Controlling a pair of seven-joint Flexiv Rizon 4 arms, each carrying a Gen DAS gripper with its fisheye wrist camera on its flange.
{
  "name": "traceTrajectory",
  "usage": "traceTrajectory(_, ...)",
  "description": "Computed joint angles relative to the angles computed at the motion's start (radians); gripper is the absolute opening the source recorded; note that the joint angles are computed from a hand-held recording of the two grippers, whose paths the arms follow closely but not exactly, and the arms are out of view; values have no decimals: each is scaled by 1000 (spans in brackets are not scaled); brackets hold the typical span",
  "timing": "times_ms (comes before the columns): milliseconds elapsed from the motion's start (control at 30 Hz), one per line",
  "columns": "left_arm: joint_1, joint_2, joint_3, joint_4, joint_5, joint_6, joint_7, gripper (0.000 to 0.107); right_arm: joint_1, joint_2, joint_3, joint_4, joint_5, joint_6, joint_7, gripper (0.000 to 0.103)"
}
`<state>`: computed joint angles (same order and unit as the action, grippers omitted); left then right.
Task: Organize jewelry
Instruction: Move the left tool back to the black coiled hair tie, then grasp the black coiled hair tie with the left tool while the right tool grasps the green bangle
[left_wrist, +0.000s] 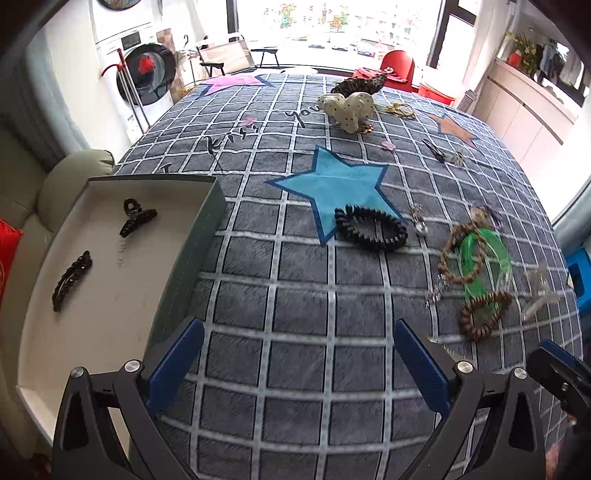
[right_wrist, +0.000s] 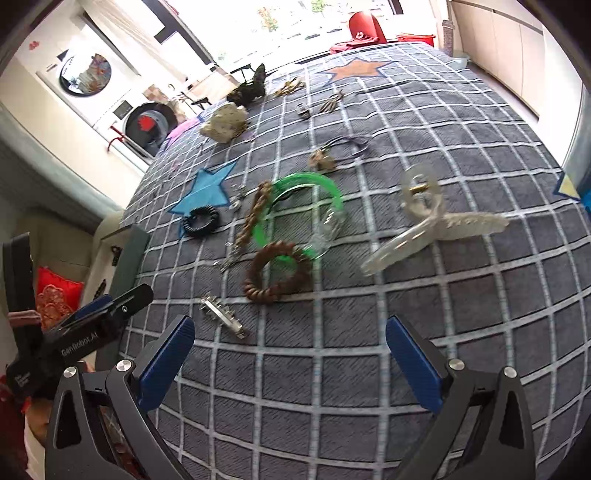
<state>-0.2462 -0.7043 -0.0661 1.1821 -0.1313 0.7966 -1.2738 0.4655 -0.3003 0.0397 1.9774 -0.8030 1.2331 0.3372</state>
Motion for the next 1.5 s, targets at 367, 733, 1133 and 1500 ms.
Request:
traceTrajectory(367, -36, -132, 24, -223, 28, -94, -85, 103, -47, -15, 24, -93, 115, -154, -203, 103)
traceTrajectory(733, -63, -305, 30, -516, 40, -251, -119, 94, -59, -103, 36, -264, 269, -434, -518, 78)
traceTrajectory(1133, -92, -356, 35, -605, 61, -276, -89, 76, 7, -226, 2, -450, 209, -649, -776, 72)
traceTrajectory(1500, -78, -312, -9, -518, 13, -238, -3, 13, 50, -255, -15, -505, 144, -707, -898, 19)
